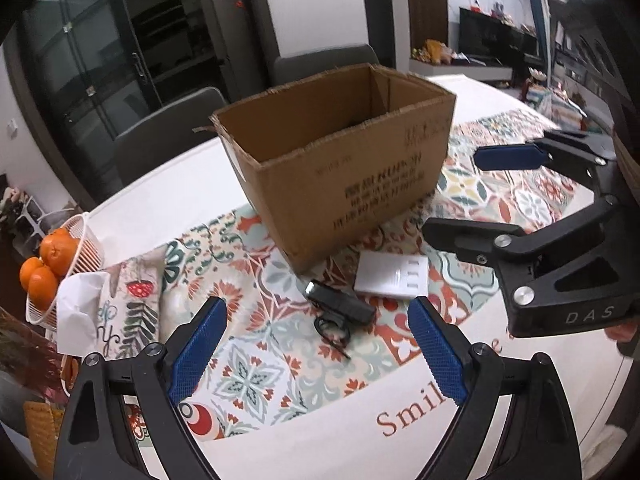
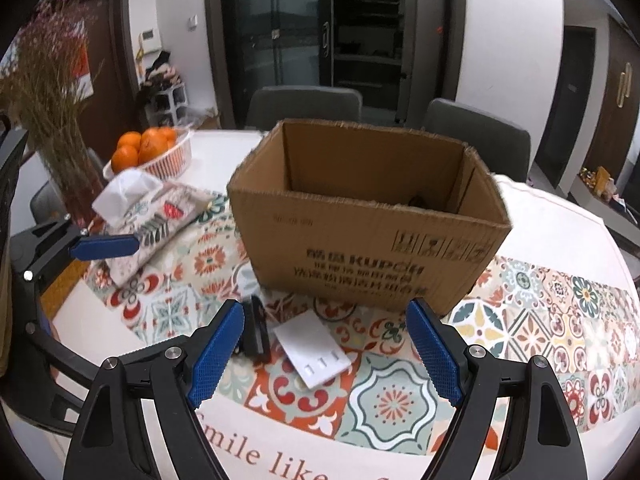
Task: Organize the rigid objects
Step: 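Withdraw both tools and reach toward the black charger and white adapter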
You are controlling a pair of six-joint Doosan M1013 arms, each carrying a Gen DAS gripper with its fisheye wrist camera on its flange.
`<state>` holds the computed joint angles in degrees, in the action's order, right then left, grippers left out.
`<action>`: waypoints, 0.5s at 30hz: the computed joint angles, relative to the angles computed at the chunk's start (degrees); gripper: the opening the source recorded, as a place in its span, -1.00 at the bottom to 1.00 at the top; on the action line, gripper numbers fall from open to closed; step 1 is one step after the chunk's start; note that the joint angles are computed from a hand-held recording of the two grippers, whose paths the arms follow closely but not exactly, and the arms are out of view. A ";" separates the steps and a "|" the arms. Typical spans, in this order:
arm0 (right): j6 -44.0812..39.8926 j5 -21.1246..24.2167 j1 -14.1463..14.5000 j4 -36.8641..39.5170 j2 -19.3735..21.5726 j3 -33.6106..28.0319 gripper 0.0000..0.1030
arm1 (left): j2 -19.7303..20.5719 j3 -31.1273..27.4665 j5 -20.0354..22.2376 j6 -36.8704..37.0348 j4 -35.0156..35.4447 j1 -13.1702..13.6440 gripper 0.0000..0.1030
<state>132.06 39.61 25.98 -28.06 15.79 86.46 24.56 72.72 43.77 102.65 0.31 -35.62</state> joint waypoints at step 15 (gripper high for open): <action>-24.20 11.01 -1.11 15.21 4.95 -5.64 0.63 | 3.27 -3.00 10.41 9.89 -5.49 1.01 0.80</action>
